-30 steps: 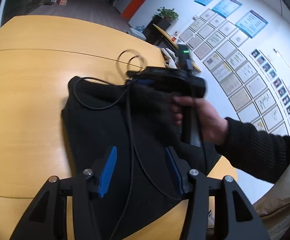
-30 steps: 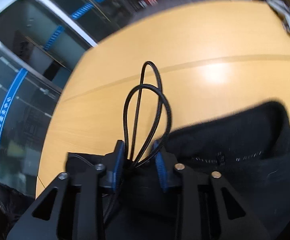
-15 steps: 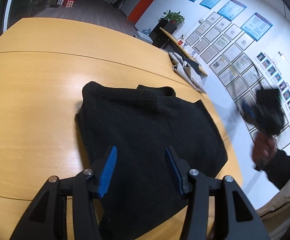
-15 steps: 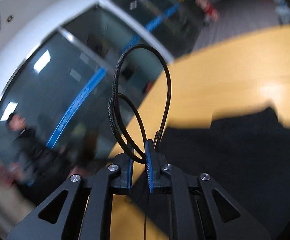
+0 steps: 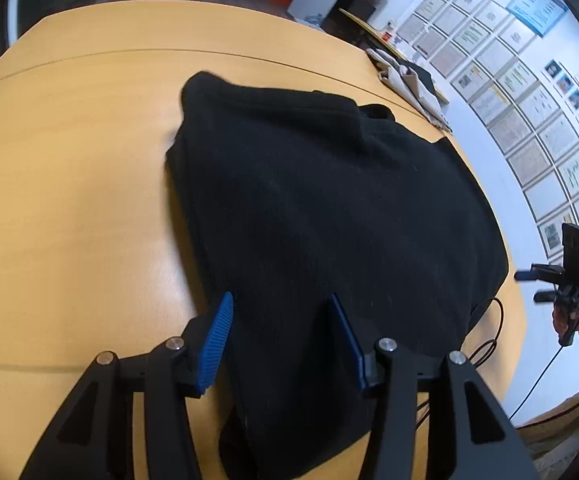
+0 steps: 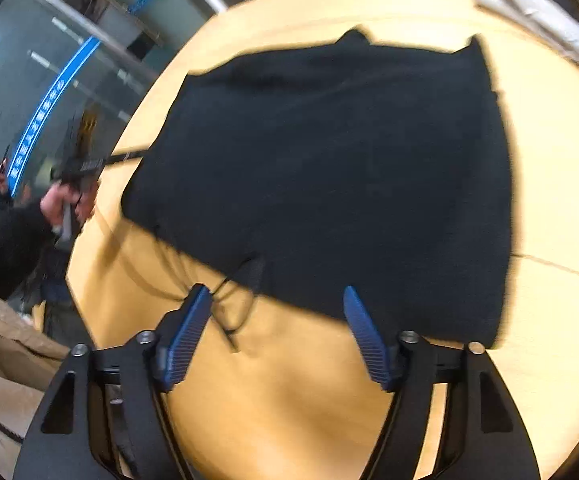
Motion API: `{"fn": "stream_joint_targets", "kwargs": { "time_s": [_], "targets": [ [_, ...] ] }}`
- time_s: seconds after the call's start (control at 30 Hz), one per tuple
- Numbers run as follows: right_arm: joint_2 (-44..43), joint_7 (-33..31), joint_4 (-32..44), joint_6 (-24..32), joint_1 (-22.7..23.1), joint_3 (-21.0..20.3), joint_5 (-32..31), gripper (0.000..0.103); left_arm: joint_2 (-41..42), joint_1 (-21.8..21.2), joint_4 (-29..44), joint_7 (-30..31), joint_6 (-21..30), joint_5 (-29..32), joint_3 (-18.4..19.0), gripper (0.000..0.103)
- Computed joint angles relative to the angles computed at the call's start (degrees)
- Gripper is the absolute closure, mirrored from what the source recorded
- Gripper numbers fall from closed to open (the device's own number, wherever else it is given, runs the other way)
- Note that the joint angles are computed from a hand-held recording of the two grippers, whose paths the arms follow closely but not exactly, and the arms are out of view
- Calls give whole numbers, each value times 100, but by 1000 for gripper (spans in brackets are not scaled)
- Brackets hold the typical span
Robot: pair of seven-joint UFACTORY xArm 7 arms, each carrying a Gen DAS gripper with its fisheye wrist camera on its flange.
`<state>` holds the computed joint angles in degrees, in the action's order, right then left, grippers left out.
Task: Fold clothes
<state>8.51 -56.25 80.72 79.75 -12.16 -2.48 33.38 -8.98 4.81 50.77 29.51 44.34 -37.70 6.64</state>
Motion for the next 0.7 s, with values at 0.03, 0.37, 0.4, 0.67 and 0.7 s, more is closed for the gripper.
{"fn": "stream_joint_targets", "kwargs": {
  "time_s": [0.03, 0.37, 0.4, 0.67, 0.7],
  "targets": [
    [76, 8, 69, -196, -29, -40, -9, 28, -82, 16, -103, -58, -6, -11, 6, 49],
    [1258, 101, 914, -1734, -220, 385, 482, 29, -833, -327, -644, -46, -448, -393, 96, 46],
    [1301, 134, 936, -1920, -123, 501, 547, 29, -804, -391, -634, -19, -524, -343, 58, 44],
    [2872, 1234, 2877, -2288, 726, 647, -577, 43, 41, -378, -384, -515, -984, 215, -77, 26],
    [3068, 1435, 3109, -2300, 775, 585, -825, 56, 149, -343, -302, -490, -788, 74, -18, 26]
  ]
}}
